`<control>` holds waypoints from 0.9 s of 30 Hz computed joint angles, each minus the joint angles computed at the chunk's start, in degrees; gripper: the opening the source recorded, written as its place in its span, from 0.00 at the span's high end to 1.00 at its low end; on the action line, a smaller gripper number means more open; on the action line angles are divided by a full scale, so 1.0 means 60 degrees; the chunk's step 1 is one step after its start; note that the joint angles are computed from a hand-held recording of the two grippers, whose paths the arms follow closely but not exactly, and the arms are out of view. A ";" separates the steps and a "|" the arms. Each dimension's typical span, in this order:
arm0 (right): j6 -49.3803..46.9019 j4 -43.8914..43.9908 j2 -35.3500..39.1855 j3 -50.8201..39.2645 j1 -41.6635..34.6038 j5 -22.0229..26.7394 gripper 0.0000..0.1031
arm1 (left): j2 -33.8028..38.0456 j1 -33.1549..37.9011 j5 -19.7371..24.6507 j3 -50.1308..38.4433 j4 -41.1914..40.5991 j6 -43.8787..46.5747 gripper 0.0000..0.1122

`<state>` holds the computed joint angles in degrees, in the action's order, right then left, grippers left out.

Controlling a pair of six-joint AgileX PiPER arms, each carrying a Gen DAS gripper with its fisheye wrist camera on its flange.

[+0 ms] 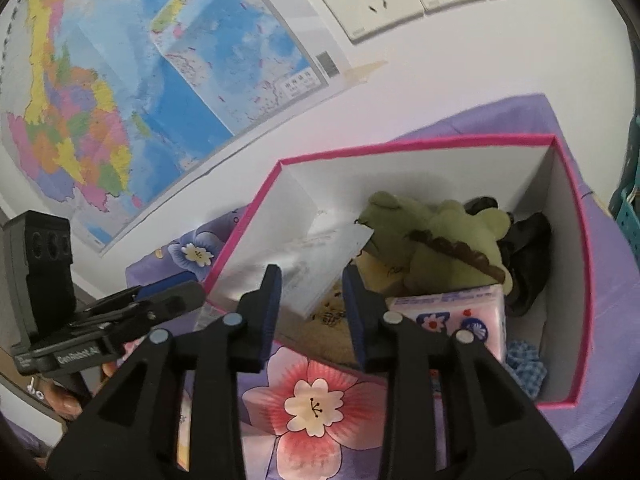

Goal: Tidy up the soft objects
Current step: 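Move both grippers to the clear wipes packet beside the cotton-swab pack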

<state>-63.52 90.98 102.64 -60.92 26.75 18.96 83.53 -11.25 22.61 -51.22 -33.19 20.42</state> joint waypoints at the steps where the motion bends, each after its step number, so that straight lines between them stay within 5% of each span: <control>1: -0.0233 0.0178 -0.0091 0.0077 0.0040 -0.0021 0.67 | -0.0159 0.0080 0.0015 0.0077 -0.0019 0.0039 0.53; 6: 0.0715 -0.0909 -0.0021 -0.0151 0.0301 -0.0070 0.67 | -0.0952 0.0589 0.0499 0.0390 -0.0825 0.1001 0.53; 12: -0.0154 -0.0246 -0.0147 0.0023 0.0649 0.0305 0.67 | -0.2422 0.1432 0.1331 0.1036 -0.1480 0.2230 0.52; 21: -0.1045 -0.0166 -0.0538 0.0267 0.1855 0.0975 0.63 | -0.3840 0.6352 0.4856 0.1694 -0.3773 0.6298 0.47; 27: 0.0888 -0.2217 0.0608 -0.1135 0.2727 0.1111 0.62 | -0.3138 0.9094 0.5766 0.1826 -0.4113 0.7915 0.47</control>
